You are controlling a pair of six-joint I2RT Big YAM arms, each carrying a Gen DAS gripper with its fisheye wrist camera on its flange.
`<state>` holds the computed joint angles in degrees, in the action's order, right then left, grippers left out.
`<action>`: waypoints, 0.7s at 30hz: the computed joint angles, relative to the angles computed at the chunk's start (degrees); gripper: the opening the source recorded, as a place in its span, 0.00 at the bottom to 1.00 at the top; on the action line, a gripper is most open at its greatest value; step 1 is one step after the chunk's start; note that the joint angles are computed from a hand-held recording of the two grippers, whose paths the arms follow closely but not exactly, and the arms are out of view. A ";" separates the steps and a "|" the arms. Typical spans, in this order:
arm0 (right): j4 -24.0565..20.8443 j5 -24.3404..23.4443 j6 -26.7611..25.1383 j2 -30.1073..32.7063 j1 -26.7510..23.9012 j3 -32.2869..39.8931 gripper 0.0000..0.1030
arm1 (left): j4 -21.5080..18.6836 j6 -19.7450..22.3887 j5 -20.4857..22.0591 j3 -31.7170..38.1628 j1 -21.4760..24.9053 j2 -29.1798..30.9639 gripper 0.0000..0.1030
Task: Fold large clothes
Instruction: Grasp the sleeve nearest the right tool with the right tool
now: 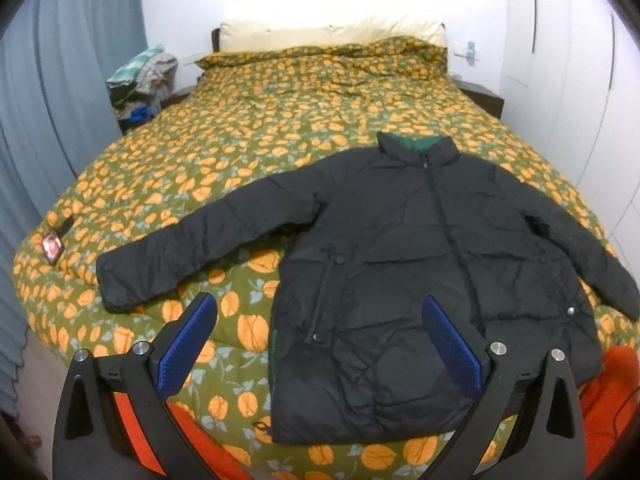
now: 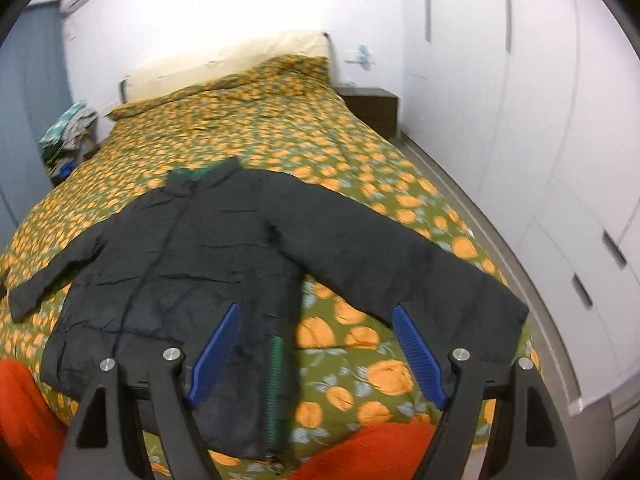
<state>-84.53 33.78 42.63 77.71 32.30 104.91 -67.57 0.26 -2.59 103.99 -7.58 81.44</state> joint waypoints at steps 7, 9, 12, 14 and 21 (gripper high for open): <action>5.17 -9.45 10.91 -8.88 -7.73 -12.50 0.78 | -1.21 -1.20 0.13 1.02 -0.12 1.42 0.99; 8.77 -13.65 15.93 -12.25 -10.69 -17.37 0.78 | -1.28 -1.12 -0.08 1.11 -0.27 1.61 0.99; 15.56 -17.85 24.77 -18.16 -14.58 -25.71 0.78 | -1.31 -1.01 -0.30 1.08 -0.25 1.74 0.99; 18.01 -18.19 30.73 -21.59 -17.19 -30.63 0.78 | -1.48 -1.04 -0.61 1.14 -0.24 1.98 0.99; 31.49 -24.18 41.11 -30.65 -25.82 -44.02 0.78 | -2.28 -2.22 -0.64 0.96 0.05 2.81 0.99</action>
